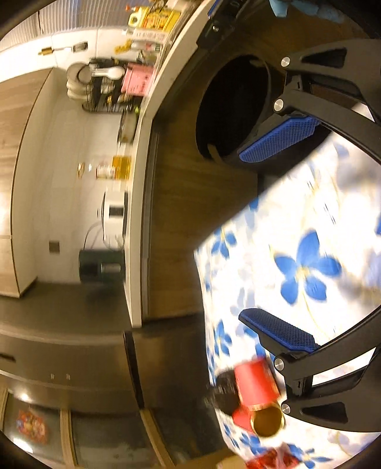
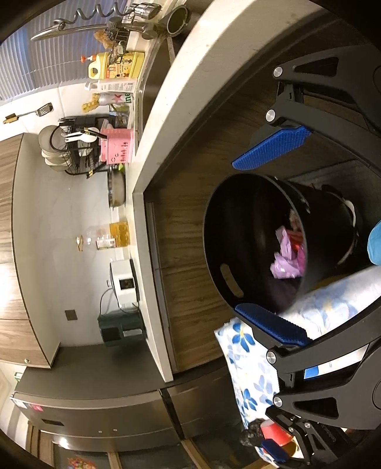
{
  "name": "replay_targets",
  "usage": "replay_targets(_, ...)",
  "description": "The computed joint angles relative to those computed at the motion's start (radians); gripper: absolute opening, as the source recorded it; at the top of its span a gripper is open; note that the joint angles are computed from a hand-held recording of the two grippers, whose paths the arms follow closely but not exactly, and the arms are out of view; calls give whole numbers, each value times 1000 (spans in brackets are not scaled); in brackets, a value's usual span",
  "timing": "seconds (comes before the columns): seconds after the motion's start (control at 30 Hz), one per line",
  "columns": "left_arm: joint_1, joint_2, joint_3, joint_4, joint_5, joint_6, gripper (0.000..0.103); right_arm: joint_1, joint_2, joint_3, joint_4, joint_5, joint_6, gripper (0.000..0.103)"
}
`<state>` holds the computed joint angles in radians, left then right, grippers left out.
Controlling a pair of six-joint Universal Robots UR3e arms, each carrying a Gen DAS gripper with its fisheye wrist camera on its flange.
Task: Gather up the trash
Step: 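Move both open tools back over the table, then reach the right tool toward the red paper cup while the left tool approaches the red snack bag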
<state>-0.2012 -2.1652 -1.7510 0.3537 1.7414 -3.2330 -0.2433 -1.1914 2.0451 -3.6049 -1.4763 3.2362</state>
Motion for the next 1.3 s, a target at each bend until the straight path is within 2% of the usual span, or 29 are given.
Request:
replay_targets(0.13, 70, 78, -157, 77, -19, -31, 97, 65, 13, 23, -46, -36, 22, 91)
replay_targets(0.33, 163, 152, -333, 196, -10, -18, 97, 192, 57, 9, -92, -94, 36, 91)
replay_targets(0.7, 402, 232, -571, 341, -70, 0, 97, 420, 182, -151, -35, -167, 29, 91)
replay_targets(1.0, 586, 275, -717, 446, -151, 37, 97, 573, 329, -374, 74, -179, 6, 91)
replay_targets(1.3, 771, 311, -827, 523, -263, 54, 97, 709, 554, -788, 320, -195, -12, 91)
